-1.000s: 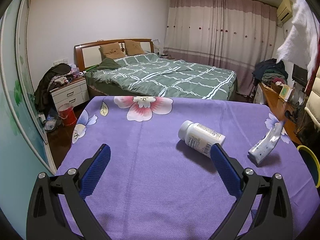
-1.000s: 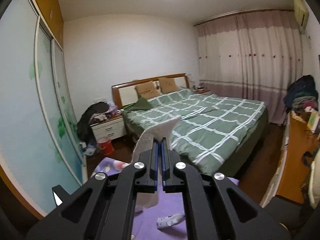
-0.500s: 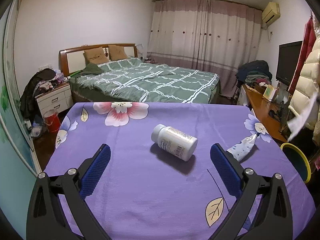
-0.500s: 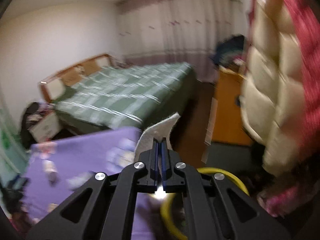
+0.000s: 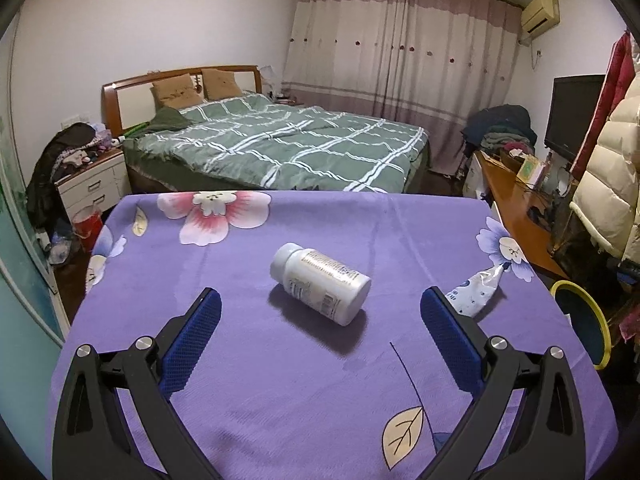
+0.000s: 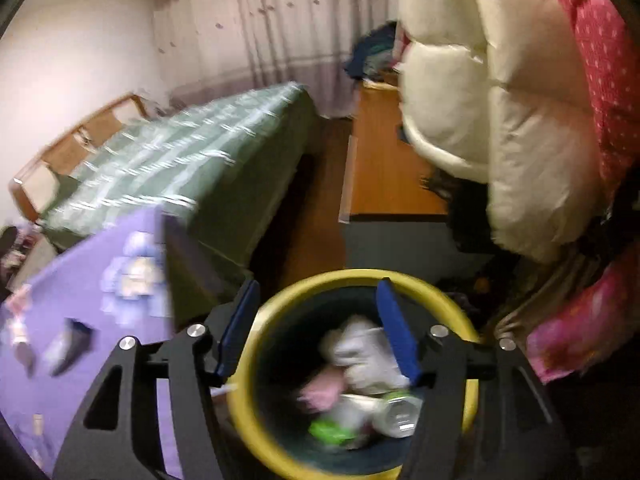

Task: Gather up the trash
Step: 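Reach the left gripper to the white pill bottle and grasp it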

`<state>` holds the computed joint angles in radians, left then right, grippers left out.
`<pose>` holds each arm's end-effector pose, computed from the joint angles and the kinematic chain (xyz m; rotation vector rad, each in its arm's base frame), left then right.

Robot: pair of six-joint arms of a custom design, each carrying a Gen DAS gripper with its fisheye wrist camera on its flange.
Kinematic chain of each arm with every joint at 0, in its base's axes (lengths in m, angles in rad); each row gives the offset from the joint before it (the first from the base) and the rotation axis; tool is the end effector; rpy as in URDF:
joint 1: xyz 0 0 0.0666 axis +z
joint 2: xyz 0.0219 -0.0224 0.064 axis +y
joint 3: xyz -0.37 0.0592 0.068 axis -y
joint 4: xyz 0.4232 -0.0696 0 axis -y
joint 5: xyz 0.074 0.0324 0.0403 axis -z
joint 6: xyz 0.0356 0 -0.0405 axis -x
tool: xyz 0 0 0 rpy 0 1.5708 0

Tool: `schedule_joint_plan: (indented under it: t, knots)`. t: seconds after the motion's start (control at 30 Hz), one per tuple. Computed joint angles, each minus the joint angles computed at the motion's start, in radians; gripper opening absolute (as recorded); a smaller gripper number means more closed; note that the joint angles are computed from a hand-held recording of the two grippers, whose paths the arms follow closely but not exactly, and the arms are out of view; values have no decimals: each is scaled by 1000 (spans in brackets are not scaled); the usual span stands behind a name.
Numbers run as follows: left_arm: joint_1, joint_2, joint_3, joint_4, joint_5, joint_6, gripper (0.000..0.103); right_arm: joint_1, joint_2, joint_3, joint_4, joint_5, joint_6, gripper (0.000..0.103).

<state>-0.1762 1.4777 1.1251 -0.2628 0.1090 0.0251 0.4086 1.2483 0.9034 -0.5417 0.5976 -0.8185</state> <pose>0.5324 -0.0991 0.2959 0.2270 2.1797 -0.2329 0.4051 0.1531 0.2797 0.7010 2.1572 -0.1055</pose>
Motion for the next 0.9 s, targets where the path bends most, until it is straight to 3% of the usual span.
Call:
schedule_joint_plan:
  t: [0.1,0.17,0.3,0.4,0.53,0.67,0.8,0.9]
  knots:
    - [3,36,33,-19,25,-23,98,100,48,13,184,-46,93,83]
    - [12,71,70,-45,64,-51,98,152,122,61,238,-114,189,85]
    - [41,155,172,-118,191,-138,98,201,289,194,175,-235,308,85]
    - [50,228,265,-190,250,-248,98,200,344,245,122,-303,316,86]
    - [55,322,385,-270,258,-336,98,185,368,273,75,-346,287,92]
    - [59,402,487,-371,281,-393,98,183,383,300,7,-340,287,95]
    - [53,431,517,-426,287,-462,98,206,426,351,-78,-285,326,97]
    - [45,442,525,-437,270,-491,98,205,430,350,-75,-288,330,98]
